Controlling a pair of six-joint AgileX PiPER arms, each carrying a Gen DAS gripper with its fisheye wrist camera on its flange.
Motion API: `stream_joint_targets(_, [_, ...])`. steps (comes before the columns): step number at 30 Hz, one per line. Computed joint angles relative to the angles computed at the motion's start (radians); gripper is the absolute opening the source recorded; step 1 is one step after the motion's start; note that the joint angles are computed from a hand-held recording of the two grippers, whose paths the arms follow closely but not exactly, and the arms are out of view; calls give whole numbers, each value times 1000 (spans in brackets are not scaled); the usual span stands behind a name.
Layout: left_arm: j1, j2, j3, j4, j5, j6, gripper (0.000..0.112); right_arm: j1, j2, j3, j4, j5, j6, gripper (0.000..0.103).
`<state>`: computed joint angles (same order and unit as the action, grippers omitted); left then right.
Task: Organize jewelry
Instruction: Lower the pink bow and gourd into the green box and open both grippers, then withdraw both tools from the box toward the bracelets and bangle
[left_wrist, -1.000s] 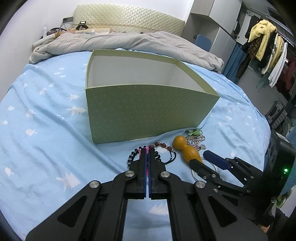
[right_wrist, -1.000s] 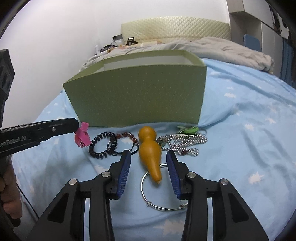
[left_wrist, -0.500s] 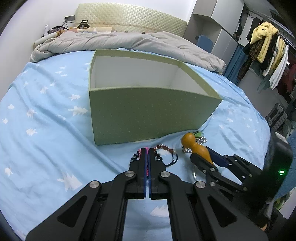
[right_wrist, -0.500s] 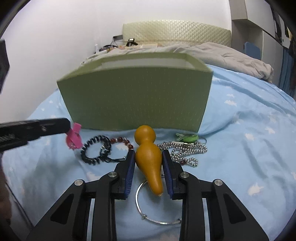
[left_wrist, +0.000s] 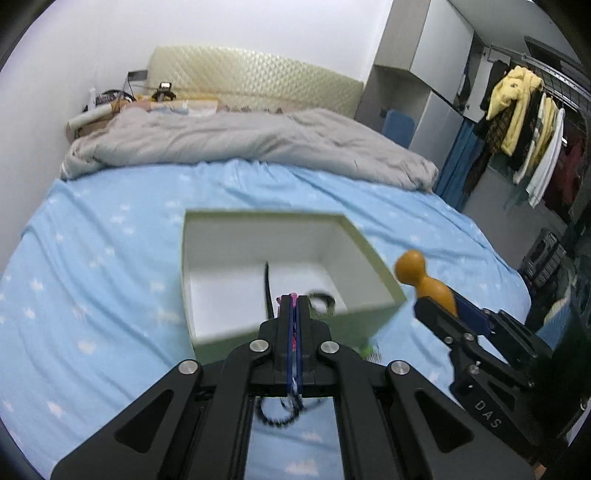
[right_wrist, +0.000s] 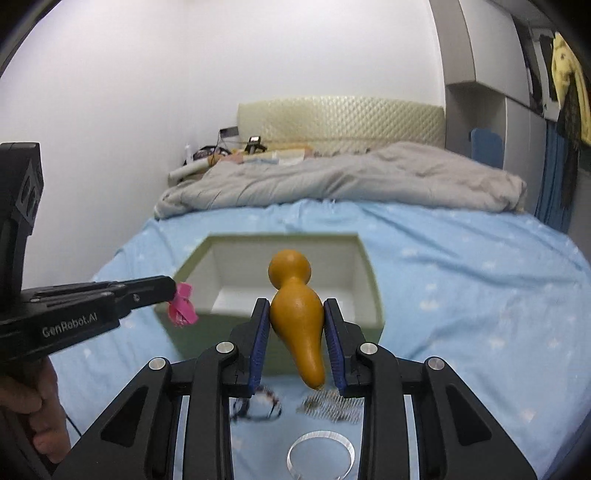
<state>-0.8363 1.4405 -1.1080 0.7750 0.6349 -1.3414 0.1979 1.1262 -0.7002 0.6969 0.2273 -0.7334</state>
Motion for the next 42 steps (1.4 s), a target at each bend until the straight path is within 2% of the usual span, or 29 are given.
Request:
stream_joint_targets(2, [35,18,-38,-22,4,51,0,10,50,-68,-146,20,130,27])
stream_joint_targets(5, [83,60,-101,-71,17,130,0,4,156,-188,-258,78,226,27])
stream_joint_targets(8, [162,128,-185,-207,24,288,0,-11,278,-308,-284,147,242,27])
stream_joint_targets(13, [265,250,-321,-422,89,520,0,-2,436,-457,-377,241,293,27])
stream_joint_targets(17, [313,300,-361,-546,121,601,0,-4,520,-521,-406,284,320,27])
stream_joint_targets(20, [312,307,-361,-548,132,596,0,-19,539,-535,-375,308,293,27])
stream_joint_targets(21, [313,306,-360,-556,133,599,0,-25,537,-533,-362,311,281,28])
stream_joint_targets(23, [320,298,-356,-596,125,622,1,-37,524,-526,-328,311,254,40])
stream_joint_targets(25, [315,292,-365,-597,142,626,2,-49,501,-514,-293,311,227,44])
stream_joint_targets(27, [316,280,-366,-605,149,634,14,-58,472,-502,-275,310,216,44])
stream_joint_targets(29, [307,244,-339,-587,134,607,50,-74,433,-479,-249,308,196,45])
stream_joint_targets(35, [252,132,-261,-472,124,509,53,-113,295,-387,-171,311,130,45])
stream_joint_targets(42, [136,10,-196,-279,176,335,53,-159,114,-270,-65,328,41,48])
